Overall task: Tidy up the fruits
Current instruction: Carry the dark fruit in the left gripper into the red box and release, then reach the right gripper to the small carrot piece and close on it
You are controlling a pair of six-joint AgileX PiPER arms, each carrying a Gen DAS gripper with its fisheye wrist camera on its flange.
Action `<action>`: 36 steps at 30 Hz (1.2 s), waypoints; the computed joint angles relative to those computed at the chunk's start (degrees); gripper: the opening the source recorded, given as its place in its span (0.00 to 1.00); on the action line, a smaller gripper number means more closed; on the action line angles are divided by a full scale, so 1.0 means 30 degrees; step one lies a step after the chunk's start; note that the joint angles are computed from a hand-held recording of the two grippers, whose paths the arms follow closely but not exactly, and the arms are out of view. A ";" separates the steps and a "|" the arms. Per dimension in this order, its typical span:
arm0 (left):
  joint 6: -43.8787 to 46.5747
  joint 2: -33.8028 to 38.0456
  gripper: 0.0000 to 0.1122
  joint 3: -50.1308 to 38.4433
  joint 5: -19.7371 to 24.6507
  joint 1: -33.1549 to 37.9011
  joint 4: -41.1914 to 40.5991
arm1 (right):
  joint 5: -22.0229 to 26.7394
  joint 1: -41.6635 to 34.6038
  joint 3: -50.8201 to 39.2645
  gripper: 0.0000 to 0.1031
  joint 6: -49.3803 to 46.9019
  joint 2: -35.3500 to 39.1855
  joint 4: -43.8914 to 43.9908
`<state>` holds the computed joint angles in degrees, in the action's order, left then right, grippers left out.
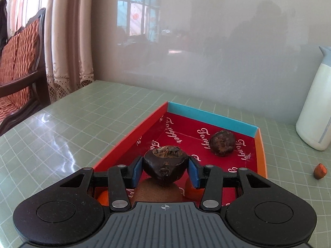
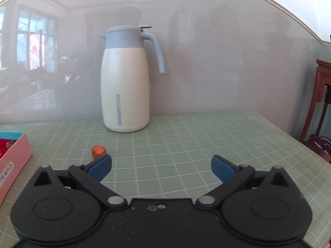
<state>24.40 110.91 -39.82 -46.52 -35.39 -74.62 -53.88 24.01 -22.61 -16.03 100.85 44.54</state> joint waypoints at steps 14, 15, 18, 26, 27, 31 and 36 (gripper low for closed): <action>-0.1686 -0.2149 0.48 0.2870 -0.1047 -0.1096 0.0412 | 0.1124 0.0836 -0.1494 1.00 -0.0384 0.0881 -0.0376; -0.1785 -0.2527 0.58 0.3342 -0.1524 -0.1437 0.0147 | 0.1273 0.0833 -0.1564 1.00 -0.0355 0.0912 -0.0530; -0.2067 -0.2962 0.74 0.4483 -0.3841 -0.3207 -0.1730 | 0.1584 0.0906 -0.1891 1.00 -0.0323 0.1163 -0.0801; -0.4057 -0.3615 0.84 0.6875 -0.5902 -0.5711 -0.5439 | 0.2754 0.0643 -0.3211 1.00 0.0096 0.2105 -0.2027; -0.4377 -0.3604 0.84 0.7083 -0.5965 -0.5771 -0.5719 | 0.2945 0.0593 -0.3422 1.00 0.0126 0.2260 -0.2234; -0.5955 -0.3570 0.85 0.7933 -0.6023 -0.5459 -0.5797 | 0.3751 0.0105 -0.4179 1.00 0.0512 0.2771 -0.3499; -0.7367 -0.3373 0.86 0.8642 -0.5962 -0.4551 -0.5417 | 0.5243 -0.1176 -0.5349 0.92 0.2725 0.3372 -0.6435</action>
